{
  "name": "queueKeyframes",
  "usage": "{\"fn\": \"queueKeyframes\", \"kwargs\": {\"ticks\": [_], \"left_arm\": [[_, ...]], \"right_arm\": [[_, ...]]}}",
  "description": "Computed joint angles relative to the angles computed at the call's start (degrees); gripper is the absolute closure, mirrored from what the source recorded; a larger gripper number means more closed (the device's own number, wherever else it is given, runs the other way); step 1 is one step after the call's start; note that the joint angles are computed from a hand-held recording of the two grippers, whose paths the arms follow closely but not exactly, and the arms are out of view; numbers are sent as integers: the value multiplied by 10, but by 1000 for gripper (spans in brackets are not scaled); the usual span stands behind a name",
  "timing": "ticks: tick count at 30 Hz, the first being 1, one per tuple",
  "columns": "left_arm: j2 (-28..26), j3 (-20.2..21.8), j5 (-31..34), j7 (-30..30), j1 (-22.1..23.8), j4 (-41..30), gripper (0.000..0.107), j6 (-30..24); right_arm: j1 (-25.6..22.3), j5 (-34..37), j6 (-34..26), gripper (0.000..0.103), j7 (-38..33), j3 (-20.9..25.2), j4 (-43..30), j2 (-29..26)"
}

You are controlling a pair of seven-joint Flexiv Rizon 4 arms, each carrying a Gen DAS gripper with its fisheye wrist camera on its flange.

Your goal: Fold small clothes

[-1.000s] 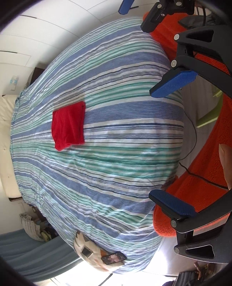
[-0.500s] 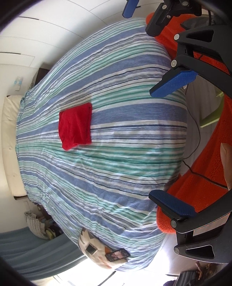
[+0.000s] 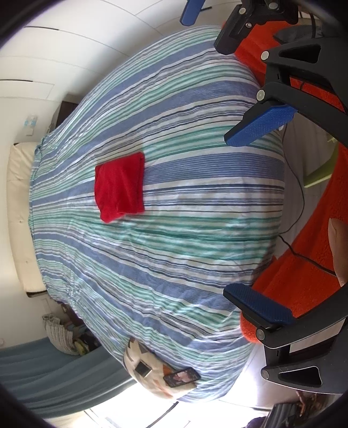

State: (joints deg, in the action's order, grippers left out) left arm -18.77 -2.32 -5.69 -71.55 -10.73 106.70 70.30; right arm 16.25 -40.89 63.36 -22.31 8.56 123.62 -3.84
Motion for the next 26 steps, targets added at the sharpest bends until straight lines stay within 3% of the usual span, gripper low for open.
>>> {"fn": "queueKeyframes", "kwargs": {"ticks": [19,26], "left_arm": [[3,-13,-21,21,4,7,5,0],[8,-5,-13,14,-5,16,5,30]], "right_arm": [[1,-3,3,1,3,-1,1,-4],[-2,-12,13,1,11,-6,5,-6]]}}
